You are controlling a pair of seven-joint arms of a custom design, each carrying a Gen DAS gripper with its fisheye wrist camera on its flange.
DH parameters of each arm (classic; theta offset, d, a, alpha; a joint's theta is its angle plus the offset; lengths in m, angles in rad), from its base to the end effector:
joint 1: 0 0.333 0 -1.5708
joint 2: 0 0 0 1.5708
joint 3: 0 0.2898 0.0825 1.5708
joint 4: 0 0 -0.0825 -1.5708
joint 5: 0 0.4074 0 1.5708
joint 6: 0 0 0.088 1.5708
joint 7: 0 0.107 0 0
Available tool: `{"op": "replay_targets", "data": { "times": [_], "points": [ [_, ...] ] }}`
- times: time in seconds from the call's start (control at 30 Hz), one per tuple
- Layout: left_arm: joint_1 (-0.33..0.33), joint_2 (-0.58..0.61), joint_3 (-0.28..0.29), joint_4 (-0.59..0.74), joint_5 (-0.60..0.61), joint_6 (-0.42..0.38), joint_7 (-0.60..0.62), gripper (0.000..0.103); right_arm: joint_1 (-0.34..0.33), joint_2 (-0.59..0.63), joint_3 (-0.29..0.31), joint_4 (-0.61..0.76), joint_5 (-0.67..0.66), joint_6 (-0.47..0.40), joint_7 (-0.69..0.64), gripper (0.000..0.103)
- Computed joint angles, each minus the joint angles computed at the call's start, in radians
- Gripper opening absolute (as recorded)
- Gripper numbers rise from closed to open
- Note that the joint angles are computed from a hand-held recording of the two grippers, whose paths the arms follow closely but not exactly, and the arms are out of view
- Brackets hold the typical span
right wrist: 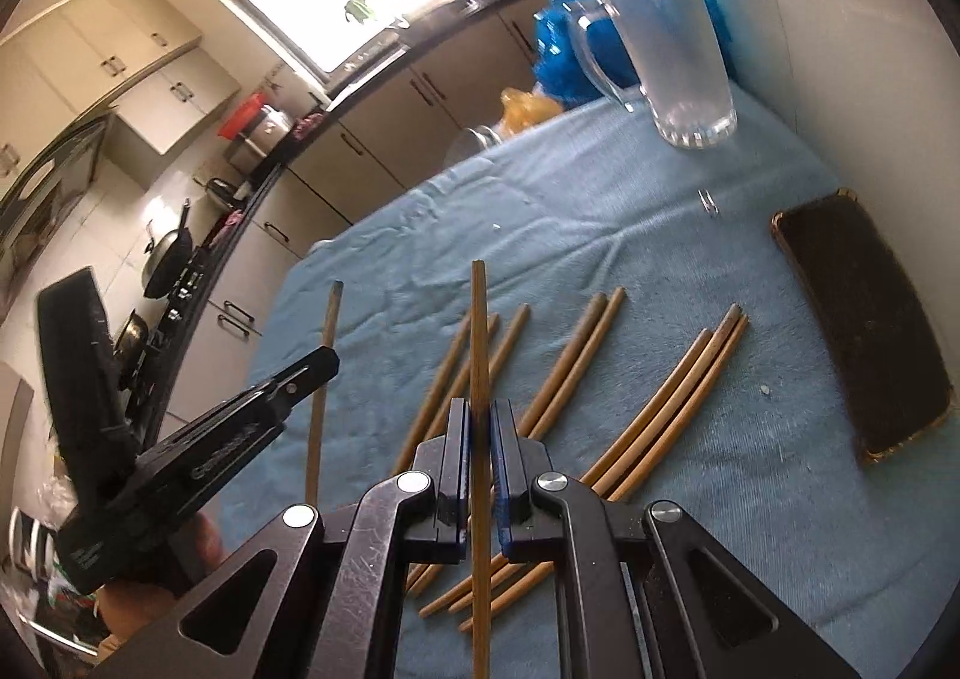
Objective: Organize utensils
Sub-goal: 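Close the right tool on one wooden chopstick while the left tool closes on another, then carry both held chopsticks upright over the black cylindrical holder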
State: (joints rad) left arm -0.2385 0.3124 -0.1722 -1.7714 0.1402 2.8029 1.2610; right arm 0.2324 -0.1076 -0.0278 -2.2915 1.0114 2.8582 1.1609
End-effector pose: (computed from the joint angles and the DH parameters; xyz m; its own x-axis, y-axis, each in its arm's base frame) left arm 0.6427 -0.2750 0.4356 -0.2336 -0.9630 0.1348 -0.7545 0.0921 -0.6498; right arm 0.5503 0.0668 0.4133 -0.0698 -0.8412 -0.5362 -0.7680 0.3883 -0.5092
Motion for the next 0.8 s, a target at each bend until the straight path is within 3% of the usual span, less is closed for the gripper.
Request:
{"op": "replay_targets", "data": {
  "times": [0.13,0.3,0.43,0.53,0.67,0.8],
  "points": [
    [0.033,-0.161,-0.035,-0.183,-0.076,0.101,0.037,0.007,0.028,-0.084,0.010,-0.067,-0.009,0.055,-0.017,0.007],
    [0.037,-0.371,-0.046,-0.394,-0.321,0.206,0.192,0.007,0.100,-0.175,-0.009,-0.134,-0.041,0.130,-0.013,0.007],
    [-0.091,-0.536,0.071,-0.534,-0.604,0.261,0.393,0.007,0.180,-0.229,-0.043,-0.162,-0.053,0.169,-0.022,0.007],
    [-0.186,-0.652,0.168,-0.621,-0.715,0.289,0.469,0.007,0.238,-0.249,-0.068,-0.167,-0.070,0.186,-0.020,0.007],
    [-0.308,-0.808,0.293,-0.728,-0.766,0.344,0.516,0.007,0.309,-0.262,-0.094,-0.168,-0.092,0.206,-0.008,0.007],
    [-0.364,-0.968,0.357,-0.833,-0.737,0.384,0.521,0.007,0.358,-0.260,-0.105,-0.162,-0.117,0.220,0.002,0.007]
  ]
}}
